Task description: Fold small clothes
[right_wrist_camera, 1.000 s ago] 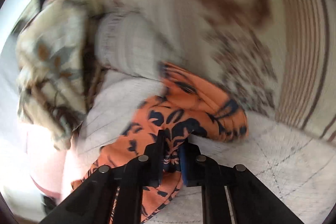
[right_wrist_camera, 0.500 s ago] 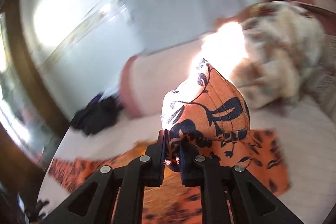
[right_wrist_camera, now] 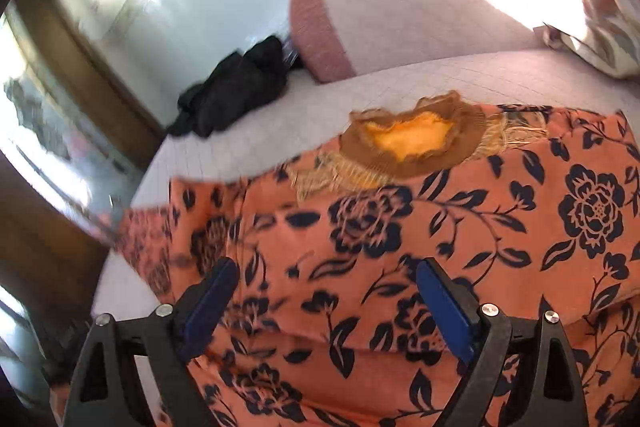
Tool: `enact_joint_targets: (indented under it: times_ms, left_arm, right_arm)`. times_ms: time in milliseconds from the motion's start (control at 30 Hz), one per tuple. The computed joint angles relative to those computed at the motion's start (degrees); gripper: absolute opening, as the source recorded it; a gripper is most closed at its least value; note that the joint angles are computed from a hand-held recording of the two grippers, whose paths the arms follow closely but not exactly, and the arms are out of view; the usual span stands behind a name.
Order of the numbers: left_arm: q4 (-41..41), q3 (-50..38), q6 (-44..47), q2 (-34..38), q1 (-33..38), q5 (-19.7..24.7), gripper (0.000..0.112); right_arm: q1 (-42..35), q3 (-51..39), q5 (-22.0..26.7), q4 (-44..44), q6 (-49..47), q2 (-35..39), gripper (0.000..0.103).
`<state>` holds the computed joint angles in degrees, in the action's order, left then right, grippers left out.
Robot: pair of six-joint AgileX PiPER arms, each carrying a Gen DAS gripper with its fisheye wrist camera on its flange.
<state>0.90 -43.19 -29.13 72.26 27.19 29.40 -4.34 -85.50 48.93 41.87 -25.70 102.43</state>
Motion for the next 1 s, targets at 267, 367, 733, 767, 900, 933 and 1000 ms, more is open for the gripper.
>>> enact_joint_targets:
  times_ms: [267, 367, 733, 767, 900, 933, 1000]
  left_arm:
    - [-2.5, -0.4, 3.3, 2.0, -1.2, 0.3, 0.103]
    - [-3.0, 0.0, 4.4, 2.0, -1.1, -0.2, 0.103]
    - [-32.8, 6.1, 30.2, -2.2, 8.2, -5.1, 0.103]
    - [-35.0, 6.6, 32.4, -2.5, 8.7, -5.4, 0.103]
    - [-33.3, 4.6, 33.1, -2.5, 9.1, -2.0, 0.103]
    - [-32.1, 4.0, 31.9, -2.6, 9.0, -1.4, 0.103]
    - [-36.5, 2.9, 36.5, -2.5, 10.3, 0.4, 0.103]
  right_arm:
    - [-0.3, -7.2, 8.7, 2.9, 3.7, 8.8, 0.099]
    - [-2.7, -1.1, 7.4, 4.9, -2.0, 1.5, 0.099]
    - [-19.1, 27.0, 13.3, 6.8, -18.5, -20.2, 0.099]
    - [-20.8, 28.9, 13.8, 6.6, -19.9, -21.5, 0.099]
    - [-27.5, 31.0, 16.3, 5.6, -23.0, -23.1, 0.099]
    - [-29.7, 31.0, 17.6, 6.5, -24.5, -23.1, 0.099]
    - [-32.1, 31.1, 18.7, 7.1, -26.9, -22.9, 0.099]
